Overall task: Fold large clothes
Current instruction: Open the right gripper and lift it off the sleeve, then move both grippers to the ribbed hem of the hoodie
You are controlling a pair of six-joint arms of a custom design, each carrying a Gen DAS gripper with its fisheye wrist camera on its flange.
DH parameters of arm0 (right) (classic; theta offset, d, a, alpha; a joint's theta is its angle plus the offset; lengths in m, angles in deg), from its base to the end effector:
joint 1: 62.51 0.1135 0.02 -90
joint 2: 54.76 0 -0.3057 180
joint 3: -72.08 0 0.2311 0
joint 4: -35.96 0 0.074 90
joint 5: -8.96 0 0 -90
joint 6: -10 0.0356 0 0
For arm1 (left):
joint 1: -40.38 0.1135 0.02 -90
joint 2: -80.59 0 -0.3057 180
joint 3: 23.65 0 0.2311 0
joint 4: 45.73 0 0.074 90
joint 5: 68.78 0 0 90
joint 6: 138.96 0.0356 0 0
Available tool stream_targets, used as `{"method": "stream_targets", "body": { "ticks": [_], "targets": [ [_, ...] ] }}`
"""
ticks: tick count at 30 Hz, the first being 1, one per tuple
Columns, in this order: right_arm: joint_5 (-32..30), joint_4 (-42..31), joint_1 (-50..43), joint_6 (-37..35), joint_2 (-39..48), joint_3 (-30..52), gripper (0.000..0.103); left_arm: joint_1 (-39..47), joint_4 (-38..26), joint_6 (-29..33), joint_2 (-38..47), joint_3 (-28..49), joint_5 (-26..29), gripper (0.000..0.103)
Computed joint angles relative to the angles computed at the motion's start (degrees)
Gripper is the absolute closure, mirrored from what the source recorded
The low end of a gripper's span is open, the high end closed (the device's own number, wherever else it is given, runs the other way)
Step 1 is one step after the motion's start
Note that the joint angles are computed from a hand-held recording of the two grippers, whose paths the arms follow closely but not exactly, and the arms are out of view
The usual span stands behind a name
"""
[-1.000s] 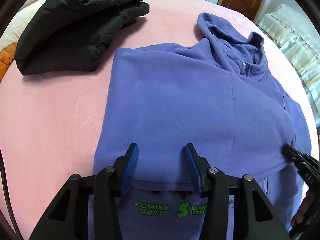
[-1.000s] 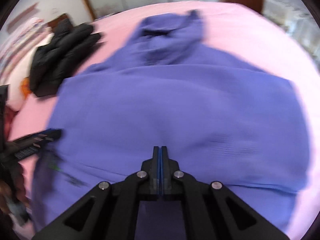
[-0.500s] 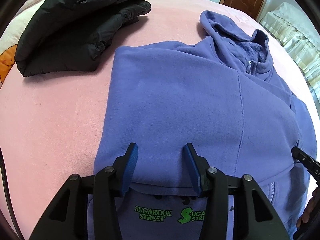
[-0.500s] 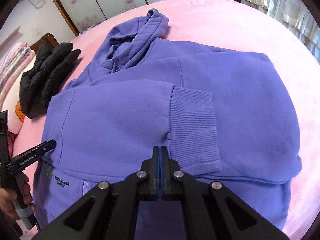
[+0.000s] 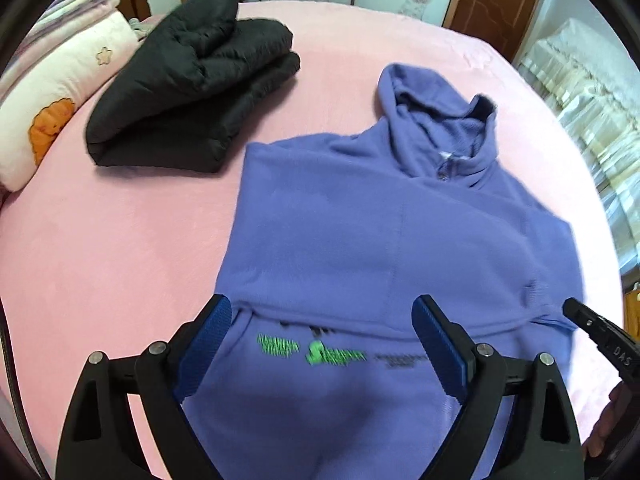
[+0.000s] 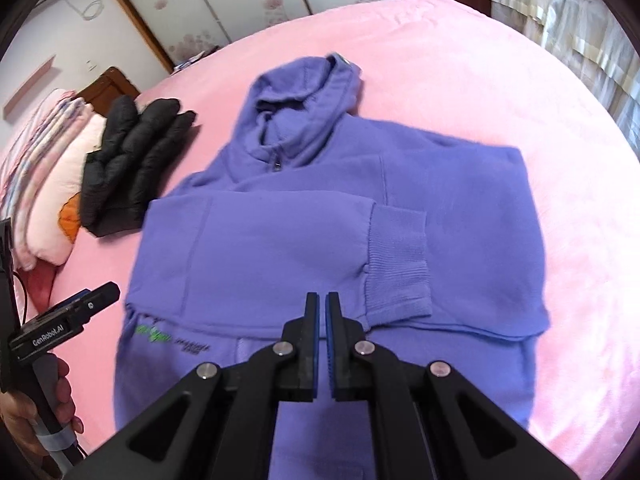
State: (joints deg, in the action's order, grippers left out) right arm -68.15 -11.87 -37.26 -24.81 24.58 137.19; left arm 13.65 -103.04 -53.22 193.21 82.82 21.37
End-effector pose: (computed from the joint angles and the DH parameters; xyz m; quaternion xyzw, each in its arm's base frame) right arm 0.2190 0.0945 0.2611 0.2753 0.9246 0.0717 0.2535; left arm 0.3718 -0.1873 0.2729 0.1899 0.9546 -0.0626 0.2209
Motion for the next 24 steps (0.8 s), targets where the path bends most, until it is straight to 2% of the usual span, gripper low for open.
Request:
{"method": "stream_targets", "body": {
  "ticks": [2, 5, 7, 8, 9, 12, 15, 21, 24],
  "targets": [
    [0.2, -5.9, 0.8, -0.6, -3.1, 3.4, 0.100, -0.5, -2.0, -1.1, -3.1, -0.3, -0.3, 0.012],
    [0.3, -8.9, 1.0, -0.8, -5.0, 5.4, 0.097, -1.6, -4.0, -1.8, -6.8, -0.9, -1.6, 0.012],
    [0.3, -11.3, 1.2, -1.2, -6.7, 7.2, 0.084, -2.3, -5.0, -2.0, -8.6, -1.1, -2.7, 0.011],
    [0.8, -12.8, 1.5, -1.4, -7.5, 8.3, 0.071, -2.6, -5.5, -2.3, -9.1, -1.0, -2.9, 0.010],
    [1.3, -14.0, 1.8, -1.6, -8.1, 9.1, 0.064, -2.8, -6.1, -2.8, -9.8, -1.0, -3.0, 0.009],
    [2.0, -15.4, 2.4, -1.6, -9.8, 10.2, 0.064, -3.4, -8.6, -4.2, -11.3, -0.3, -3.5, 0.007],
    [1.6, -16.6, 2.1, -2.5, -10.9, 11.0, 0.064, -4.0, -10.0, -6.7, -12.9, 0.3, -3.9, 0.001],
    [1.4, -18.0, 3.7, -2.3, -13.7, 12.4, 0.064, -5.5, -12.7, -9.2, -16.9, 0.5, -6.0, 0.001],
    [3.0, -19.1, 6.6, -1.3, -15.0, 12.4, 0.064, -6.3, -12.1, -9.6, -18.9, -1.2, -6.4, 0.001]
  ]
}}
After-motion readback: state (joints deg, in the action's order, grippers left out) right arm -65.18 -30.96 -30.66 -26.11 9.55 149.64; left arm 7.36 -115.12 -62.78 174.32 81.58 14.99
